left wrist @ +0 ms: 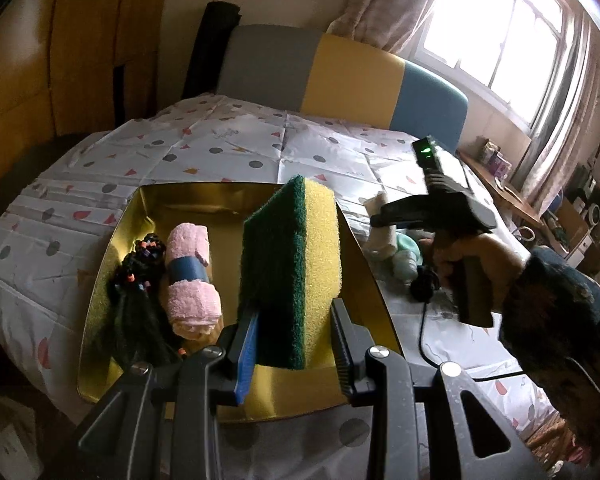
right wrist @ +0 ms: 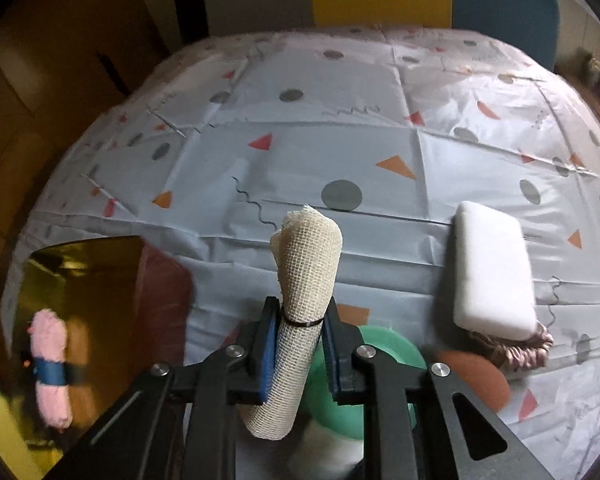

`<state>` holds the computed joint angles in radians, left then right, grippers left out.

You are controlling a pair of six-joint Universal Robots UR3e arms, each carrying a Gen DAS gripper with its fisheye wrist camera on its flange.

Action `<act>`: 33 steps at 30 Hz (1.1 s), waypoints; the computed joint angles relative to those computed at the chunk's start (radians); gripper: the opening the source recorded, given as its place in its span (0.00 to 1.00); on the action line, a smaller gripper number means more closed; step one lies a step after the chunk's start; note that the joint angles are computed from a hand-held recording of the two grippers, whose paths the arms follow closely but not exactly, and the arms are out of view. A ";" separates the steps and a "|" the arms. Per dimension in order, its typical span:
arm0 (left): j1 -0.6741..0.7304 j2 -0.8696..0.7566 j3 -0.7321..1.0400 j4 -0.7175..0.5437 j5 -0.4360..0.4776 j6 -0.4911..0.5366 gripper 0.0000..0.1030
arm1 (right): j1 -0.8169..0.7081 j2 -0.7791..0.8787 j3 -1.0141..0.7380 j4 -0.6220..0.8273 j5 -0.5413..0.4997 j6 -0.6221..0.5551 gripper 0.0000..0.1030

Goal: Organize soft objects
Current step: 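Grasp the beige mesh roll with right tool while left tool holds sponge in tray, then release the sponge in the tray with left tool while right tool holds beige roll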

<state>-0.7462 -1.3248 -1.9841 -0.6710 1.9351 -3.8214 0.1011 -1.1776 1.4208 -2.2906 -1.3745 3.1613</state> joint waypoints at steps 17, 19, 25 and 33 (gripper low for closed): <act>0.016 0.069 -0.090 0.020 -0.025 -0.051 0.32 | -0.244 -0.686 0.607 0.050 0.354 -0.290 0.18; 0.040 0.104 -0.117 0.022 -0.038 -0.053 0.32 | -0.277 -0.761 0.679 0.098 0.368 -0.340 0.18; 0.191 0.213 -0.181 -0.009 -0.158 -0.027 0.32 | -0.325 -0.843 0.839 0.133 0.336 -0.422 0.18; 0.356 0.114 -0.128 0.013 -0.305 0.028 0.32 | -0.372 -0.835 0.874 0.116 0.346 -0.449 0.18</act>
